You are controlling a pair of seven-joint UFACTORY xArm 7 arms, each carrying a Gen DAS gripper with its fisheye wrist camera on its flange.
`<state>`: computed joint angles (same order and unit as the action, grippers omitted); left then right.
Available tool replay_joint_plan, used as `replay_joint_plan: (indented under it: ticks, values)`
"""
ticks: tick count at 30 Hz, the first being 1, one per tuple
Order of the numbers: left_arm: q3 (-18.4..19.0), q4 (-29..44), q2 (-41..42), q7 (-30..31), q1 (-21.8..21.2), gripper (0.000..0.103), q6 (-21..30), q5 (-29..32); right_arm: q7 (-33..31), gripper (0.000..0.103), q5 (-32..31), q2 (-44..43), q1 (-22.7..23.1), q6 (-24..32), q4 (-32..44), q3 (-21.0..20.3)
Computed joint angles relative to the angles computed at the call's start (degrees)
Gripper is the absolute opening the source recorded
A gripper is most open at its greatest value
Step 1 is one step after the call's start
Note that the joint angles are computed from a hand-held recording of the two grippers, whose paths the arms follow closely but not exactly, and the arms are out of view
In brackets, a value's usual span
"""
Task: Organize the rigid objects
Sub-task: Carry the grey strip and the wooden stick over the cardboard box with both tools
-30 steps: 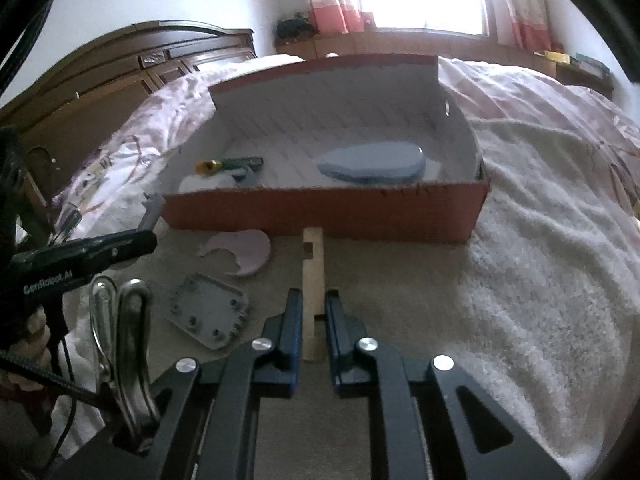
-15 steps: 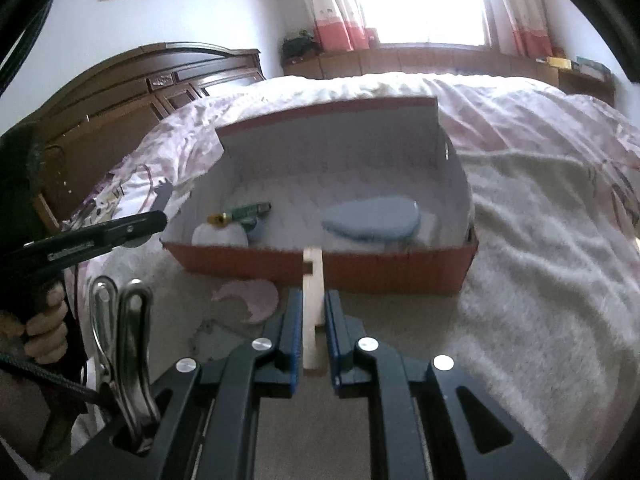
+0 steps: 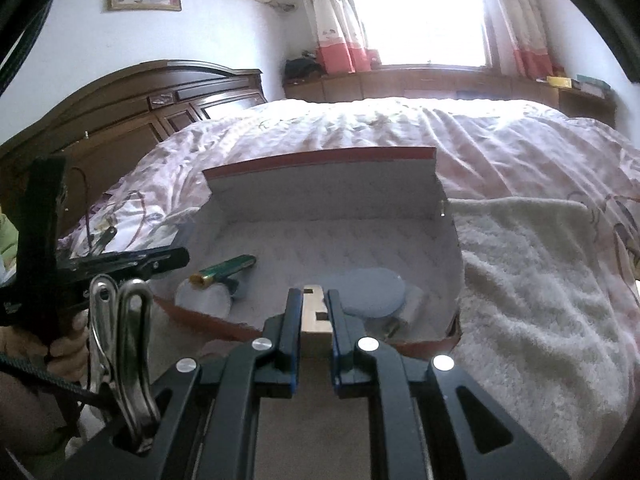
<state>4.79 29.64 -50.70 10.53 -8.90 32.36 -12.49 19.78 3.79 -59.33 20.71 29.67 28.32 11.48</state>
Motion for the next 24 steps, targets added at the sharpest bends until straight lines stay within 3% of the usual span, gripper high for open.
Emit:
replay_joint_plan:
  ticks: [21,24]
  values:
    - [-1.13,1.24,3.25,-2.60,0.67,0.018,1.65,0.51,0.73,0.012,-0.33,4.72,-3.06,-1.74,1.09,-1.28]
    - [-1.03,1.24,2.64,-2.62,0.77,0.018,1.72,0.64,1.19,0.019,-0.44,5.05,-3.36,-1.64,1.34,-1.12]
